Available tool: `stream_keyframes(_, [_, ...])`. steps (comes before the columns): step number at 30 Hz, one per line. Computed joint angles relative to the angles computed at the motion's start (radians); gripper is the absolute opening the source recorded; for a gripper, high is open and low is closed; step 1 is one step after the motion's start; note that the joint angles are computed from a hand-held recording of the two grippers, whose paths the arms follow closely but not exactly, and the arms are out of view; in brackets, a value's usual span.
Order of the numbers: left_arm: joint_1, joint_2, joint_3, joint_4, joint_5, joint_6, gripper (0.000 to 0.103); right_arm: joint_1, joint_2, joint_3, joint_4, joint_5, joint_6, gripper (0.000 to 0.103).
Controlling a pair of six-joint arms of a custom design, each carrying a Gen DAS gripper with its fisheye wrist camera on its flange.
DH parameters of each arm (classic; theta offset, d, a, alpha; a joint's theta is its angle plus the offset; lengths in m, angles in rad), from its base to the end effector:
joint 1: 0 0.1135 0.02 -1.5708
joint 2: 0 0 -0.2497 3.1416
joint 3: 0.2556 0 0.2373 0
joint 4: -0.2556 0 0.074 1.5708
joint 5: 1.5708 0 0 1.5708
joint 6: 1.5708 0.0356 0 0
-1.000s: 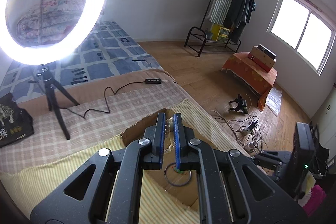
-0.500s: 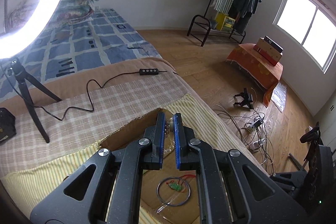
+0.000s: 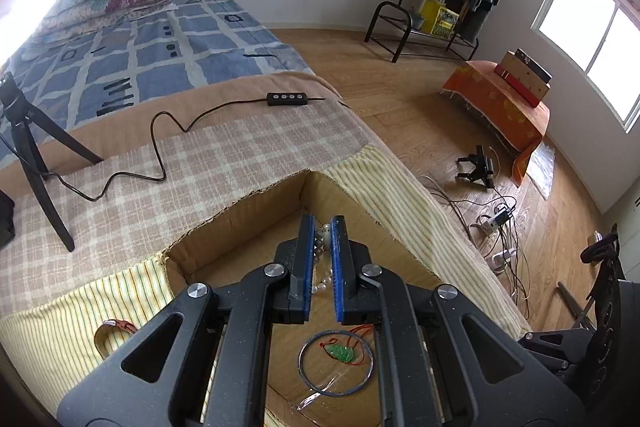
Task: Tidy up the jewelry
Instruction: 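Open right tool to drop the bracelet while left tool releases the necklace into the box, then move left tool to the second pearl necklace while right tool approaches the brown-strapped watch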
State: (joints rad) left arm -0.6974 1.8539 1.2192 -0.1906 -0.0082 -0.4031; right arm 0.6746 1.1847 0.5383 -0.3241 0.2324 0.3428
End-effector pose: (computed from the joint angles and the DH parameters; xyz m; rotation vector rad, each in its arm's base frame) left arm 0.2949 -0.2467 0.1849 0.3564 2.4310 -0.4938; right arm 0.1666 0.1227 0.1648 -0.3245 2.4862 0.1223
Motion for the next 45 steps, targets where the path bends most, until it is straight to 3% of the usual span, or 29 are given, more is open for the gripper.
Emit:
stream_keyframes(5, [-0.003,0.013,0.007,-0.01,0.007,0.006,0.006,0.006,0.013,0.003,0.003,-0.008,-0.004,0.007])
stream_keyframes(7, [-0.008,0.007,0.004,-0.015,-0.009,0.009,0.006,0.015,0.014,0.003,0.005,0.006,-0.001,0.019])
stream_keyframes(9, [-0.008,0.0,0.001,-0.018,-0.007,0.014,0.006,0.019,0.005,0.001,0.011,0.01,0.001,0.048])
stream_keyframes(10, [-0.007,-0.004,-0.001,-0.022,-0.009,0.017,0.008,0.02,-0.003,-0.003,0.019,0.01,0.002,0.052])
stream_keyframes(12, [-0.006,-0.017,-0.009,-0.027,-0.007,0.022,0.036,0.028,-0.012,-0.004,0.024,0.021,0.01,0.055])
stream_keyframes(14, [-0.004,-0.037,-0.031,-0.018,-0.009,0.026,0.047,0.038,-0.012,0.005,0.016,0.036,0.015,0.061])
stream_keyframes(15, [-0.006,-0.05,-0.042,-0.019,-0.019,0.027,0.047,0.044,-0.014,0.005,0.016,0.044,0.017,0.063])
stream_keyframes(24, [0.005,-0.218,-0.157,-0.054,-0.036,0.034,0.048,0.094,-0.036,0.029,-0.018,0.077,0.048,0.063])
stream_keyframes(27, [0.004,-0.332,-0.223,-0.079,-0.07,0.053,0.063,0.128,-0.06,0.042,-0.042,0.097,0.071,0.063])
stream_keyframes(29, [0.005,-0.411,-0.263,-0.107,-0.087,0.064,0.064,0.158,-0.077,0.053,-0.062,0.112,0.089,0.063])
stream_keyframes(38, [0.08,-0.841,-0.43,-0.346,-0.104,0.072,0.072,0.351,-0.053,0.123,-0.12,0.186,0.192,0.063])
stream_keyframes(45, [0.105,-1.202,-0.502,-0.651,-0.139,0.048,0.072,0.5,0.051,0.188,-0.14,0.276,0.234,0.063])
